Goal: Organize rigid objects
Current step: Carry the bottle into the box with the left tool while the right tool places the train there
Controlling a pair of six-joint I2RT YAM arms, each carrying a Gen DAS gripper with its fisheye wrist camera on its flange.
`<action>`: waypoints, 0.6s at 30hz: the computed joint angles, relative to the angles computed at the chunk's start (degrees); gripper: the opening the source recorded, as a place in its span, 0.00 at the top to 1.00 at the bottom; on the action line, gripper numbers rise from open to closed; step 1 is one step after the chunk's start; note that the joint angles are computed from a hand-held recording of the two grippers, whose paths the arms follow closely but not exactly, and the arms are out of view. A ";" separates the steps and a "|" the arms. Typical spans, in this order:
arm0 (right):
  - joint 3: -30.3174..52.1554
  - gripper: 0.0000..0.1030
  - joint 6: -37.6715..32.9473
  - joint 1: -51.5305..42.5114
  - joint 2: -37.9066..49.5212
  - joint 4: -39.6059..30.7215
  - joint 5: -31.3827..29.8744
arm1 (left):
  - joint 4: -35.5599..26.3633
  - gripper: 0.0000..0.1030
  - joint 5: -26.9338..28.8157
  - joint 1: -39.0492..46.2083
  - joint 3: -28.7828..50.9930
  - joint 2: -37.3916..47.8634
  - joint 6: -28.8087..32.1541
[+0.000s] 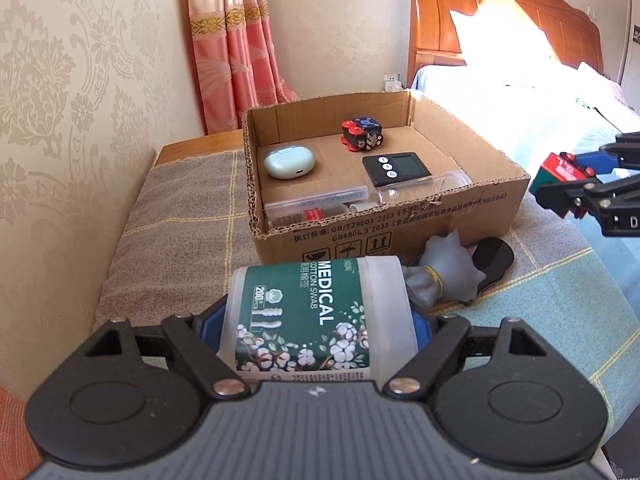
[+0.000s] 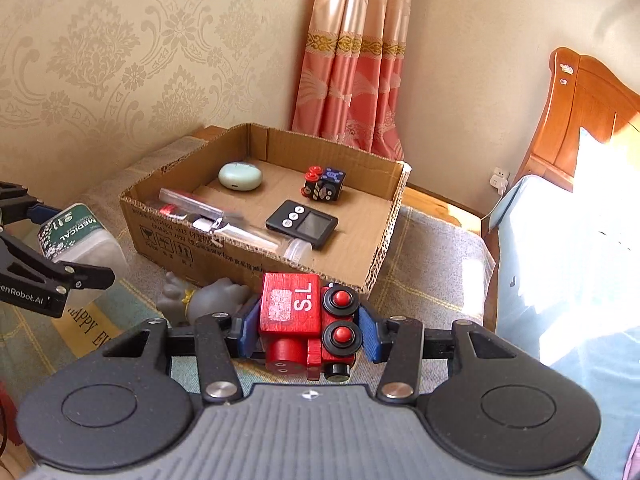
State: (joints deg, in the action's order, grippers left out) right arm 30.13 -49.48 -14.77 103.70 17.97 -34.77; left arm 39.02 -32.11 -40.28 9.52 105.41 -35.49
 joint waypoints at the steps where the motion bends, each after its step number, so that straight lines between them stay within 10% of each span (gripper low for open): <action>1: 0.82 0.47 1.26 0.92 -0.12 0.54 0.03 | -0.46 0.19 0.03 0.20 0.06 -0.74 0.28; 9: 12.11 0.45 12.68 9.88 8.18 2.96 7.02 | -5.39 0.20 -0.58 1.89 1.75 -6.74 3.15; 12: 11.89 0.09 13.84 10.41 9.66 5.79 8.19 | -6.46 0.20 -0.39 3.01 2.57 -8.29 5.15; 18: 5.81 0.00 14.07 7.61 5.58 7.99 7.04 | -7.12 0.19 0.91 7.16 6.28 -9.10 11.33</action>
